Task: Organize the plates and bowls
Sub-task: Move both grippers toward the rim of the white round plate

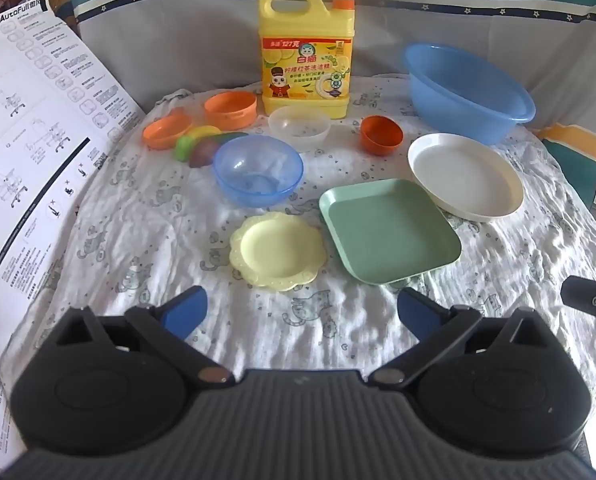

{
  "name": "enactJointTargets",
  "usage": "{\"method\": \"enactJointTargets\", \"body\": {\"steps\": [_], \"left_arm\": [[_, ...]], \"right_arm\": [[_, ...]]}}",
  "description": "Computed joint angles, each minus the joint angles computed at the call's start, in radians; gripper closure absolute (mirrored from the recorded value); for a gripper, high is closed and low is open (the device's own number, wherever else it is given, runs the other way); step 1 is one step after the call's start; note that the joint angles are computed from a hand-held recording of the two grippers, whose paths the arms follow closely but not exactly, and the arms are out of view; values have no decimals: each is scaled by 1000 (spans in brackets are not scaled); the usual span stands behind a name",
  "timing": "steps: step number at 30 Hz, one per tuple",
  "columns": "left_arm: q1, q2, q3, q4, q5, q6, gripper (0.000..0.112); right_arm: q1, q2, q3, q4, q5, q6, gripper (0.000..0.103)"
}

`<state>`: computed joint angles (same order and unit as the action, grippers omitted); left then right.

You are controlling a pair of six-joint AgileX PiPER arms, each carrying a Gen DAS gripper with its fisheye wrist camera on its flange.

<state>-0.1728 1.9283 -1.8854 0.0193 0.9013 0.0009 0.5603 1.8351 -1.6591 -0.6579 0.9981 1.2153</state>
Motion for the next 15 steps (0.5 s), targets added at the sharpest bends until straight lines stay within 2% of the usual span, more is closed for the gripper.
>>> {"method": "enactJointTargets", "body": {"steps": [11, 14, 15], "left_arm": [[2, -1, 7, 4, -6, -5, 9], [2, -3, 11, 4, -8, -4, 9], [2, -2, 11, 4, -8, -3, 9]], "right_arm": [[-3, 3, -23, 9, 14, -25, 0], [3, -1, 18, -15, -17, 14, 0], [3, 8, -14, 17, 18, -10, 0]]}}
